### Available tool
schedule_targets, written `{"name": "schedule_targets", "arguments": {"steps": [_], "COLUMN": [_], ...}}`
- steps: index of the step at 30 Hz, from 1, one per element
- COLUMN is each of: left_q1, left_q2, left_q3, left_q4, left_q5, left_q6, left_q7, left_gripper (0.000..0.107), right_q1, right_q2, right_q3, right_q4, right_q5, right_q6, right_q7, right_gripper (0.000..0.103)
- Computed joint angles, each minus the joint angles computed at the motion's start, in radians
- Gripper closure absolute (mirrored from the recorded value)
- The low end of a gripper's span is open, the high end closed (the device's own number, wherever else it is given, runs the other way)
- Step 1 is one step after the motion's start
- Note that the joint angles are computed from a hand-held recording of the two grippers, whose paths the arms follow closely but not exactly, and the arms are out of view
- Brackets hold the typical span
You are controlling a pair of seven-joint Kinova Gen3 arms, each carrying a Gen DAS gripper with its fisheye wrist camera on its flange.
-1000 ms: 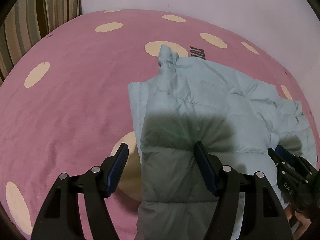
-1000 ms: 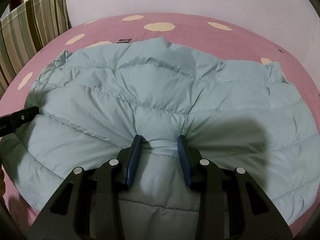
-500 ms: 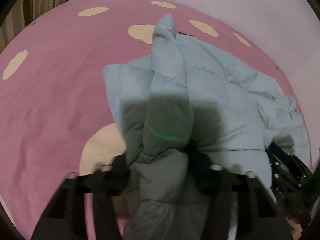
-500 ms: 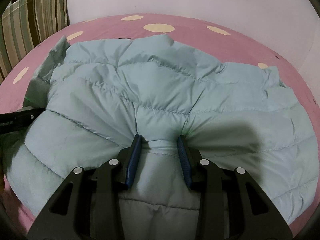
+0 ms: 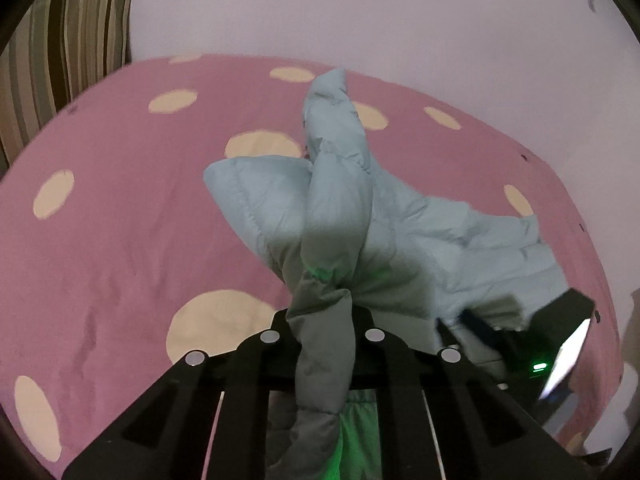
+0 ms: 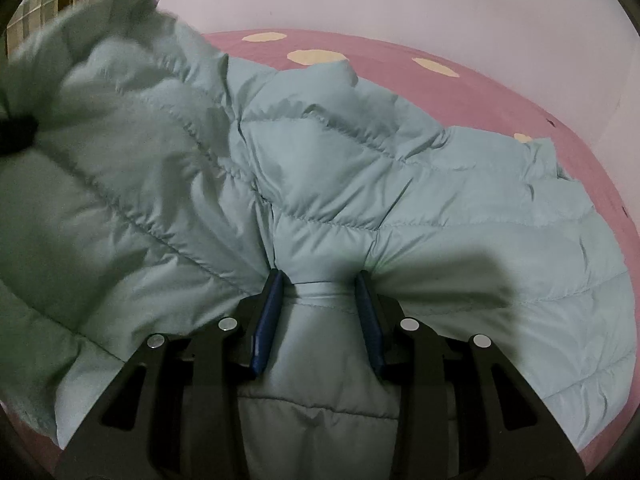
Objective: Fold large clothes
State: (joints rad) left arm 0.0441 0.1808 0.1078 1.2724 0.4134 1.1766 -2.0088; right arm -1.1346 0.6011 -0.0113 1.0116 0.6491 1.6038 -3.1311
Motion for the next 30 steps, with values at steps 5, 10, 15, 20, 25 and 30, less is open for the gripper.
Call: {"name": "schedule_targets", "arguments": {"steps": [5, 10, 15, 20, 25, 30], "left_q1": [0.093, 0.185, 0.307, 0.434, 0.544, 0.615], "left_q2": [-0.065, -0.080, -0.089, -0.061, -0.011, 0.041], "left_q3": [0.020, 0.049, 0.094, 0.132, 0.152, 0.146], "left_q4": [0.007, -0.020, -0.025, -0.014, -0.003, 0.027], "left_q5": [-0.116, -0.217, -0.354, -0.489, -0.558, -0.588], "left_q6": [-0.052, -0.051, -0.080, -0.113, -0.122, -0.140], "left_q7": [0.088, 0.189, 0.304, 0.406, 0.474, 0.504], "left_gripper": [0.098, 0.098, 0.098, 0.098, 0.098, 0.098], "right_q1": [-0.022, -0.069, -0.106, -0.121, -0.134, -0.128], "right_q2": [-0.077, -0.164, -0.265, -0.351, -0.395, -0.425], "right_q3": [-0.013, -0.049, -0.113, -0.192, -0.276, -0.346], "right_q4": [0.101, 0.187, 0.305, 0.415, 0.474, 0.527], "right_q5": [0.034, 0.094, 0.109, 0.082, 0.028, -0.036], "right_q6": [-0.064, -0.001, 0.106, 0.187, 0.267, 0.301], "right_q7": [-0.084, -0.192, -0.333, -0.471, -0.620, -0.748], "right_gripper": [0.058, 0.052, 0.051, 0.051, 0.051, 0.049]}}
